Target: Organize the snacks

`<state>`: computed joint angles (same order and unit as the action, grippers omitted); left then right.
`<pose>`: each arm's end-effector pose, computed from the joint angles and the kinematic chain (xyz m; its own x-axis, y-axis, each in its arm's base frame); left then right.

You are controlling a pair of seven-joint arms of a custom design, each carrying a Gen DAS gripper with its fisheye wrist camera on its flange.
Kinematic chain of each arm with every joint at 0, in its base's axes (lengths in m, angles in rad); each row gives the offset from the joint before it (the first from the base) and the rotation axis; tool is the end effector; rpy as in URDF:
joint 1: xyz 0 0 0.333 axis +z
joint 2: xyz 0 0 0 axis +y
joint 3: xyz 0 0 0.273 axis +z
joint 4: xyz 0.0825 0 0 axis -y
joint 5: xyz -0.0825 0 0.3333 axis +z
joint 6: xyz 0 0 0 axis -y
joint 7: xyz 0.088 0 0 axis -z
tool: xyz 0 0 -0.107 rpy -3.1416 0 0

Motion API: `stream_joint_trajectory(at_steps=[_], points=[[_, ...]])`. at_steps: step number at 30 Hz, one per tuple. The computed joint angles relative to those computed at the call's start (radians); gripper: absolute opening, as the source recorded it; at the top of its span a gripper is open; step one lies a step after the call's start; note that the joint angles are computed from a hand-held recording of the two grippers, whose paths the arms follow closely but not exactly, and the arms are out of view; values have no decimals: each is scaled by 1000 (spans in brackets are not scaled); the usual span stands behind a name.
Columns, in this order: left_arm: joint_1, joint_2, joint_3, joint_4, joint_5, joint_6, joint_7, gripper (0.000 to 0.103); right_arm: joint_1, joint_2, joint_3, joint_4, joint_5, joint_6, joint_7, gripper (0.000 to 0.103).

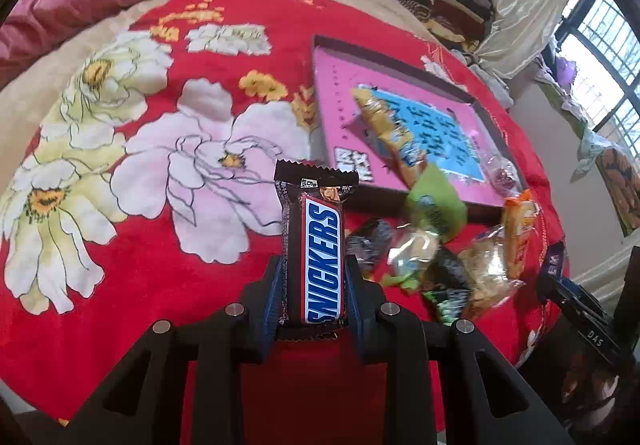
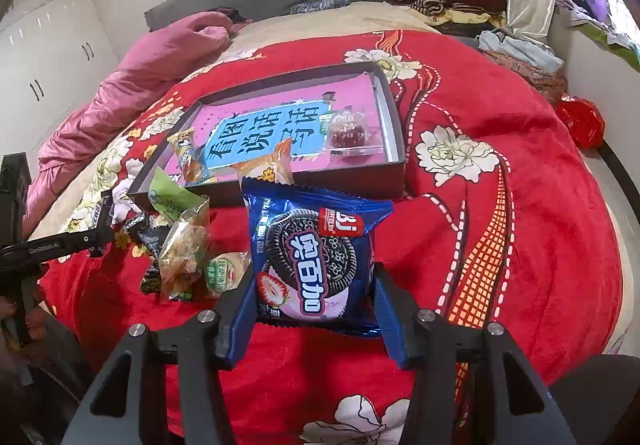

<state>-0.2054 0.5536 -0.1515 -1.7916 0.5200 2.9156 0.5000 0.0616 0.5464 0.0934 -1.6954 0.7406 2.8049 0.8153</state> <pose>0.5899 -0.2400 0.3052 0.1952 -0.9365 0.2913 -0.8129 -0.3207 -0.4862 0.6465 0.0598 0.3272 0.3037 -0.9319 -0.1981 -0.7804 -0.1241 -0.6128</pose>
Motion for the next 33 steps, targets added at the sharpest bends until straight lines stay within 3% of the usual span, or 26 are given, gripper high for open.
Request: stream_joint_trajectory(at_steps=[10,33], points=[[-58,-45,47,-14,61,-22,-87,29,-28,-6,23,5,56,-5,-45,54],[-85,-120,30,24,167,-123,-160,29,-58,-54,58,-5,249,31,-230,54]])
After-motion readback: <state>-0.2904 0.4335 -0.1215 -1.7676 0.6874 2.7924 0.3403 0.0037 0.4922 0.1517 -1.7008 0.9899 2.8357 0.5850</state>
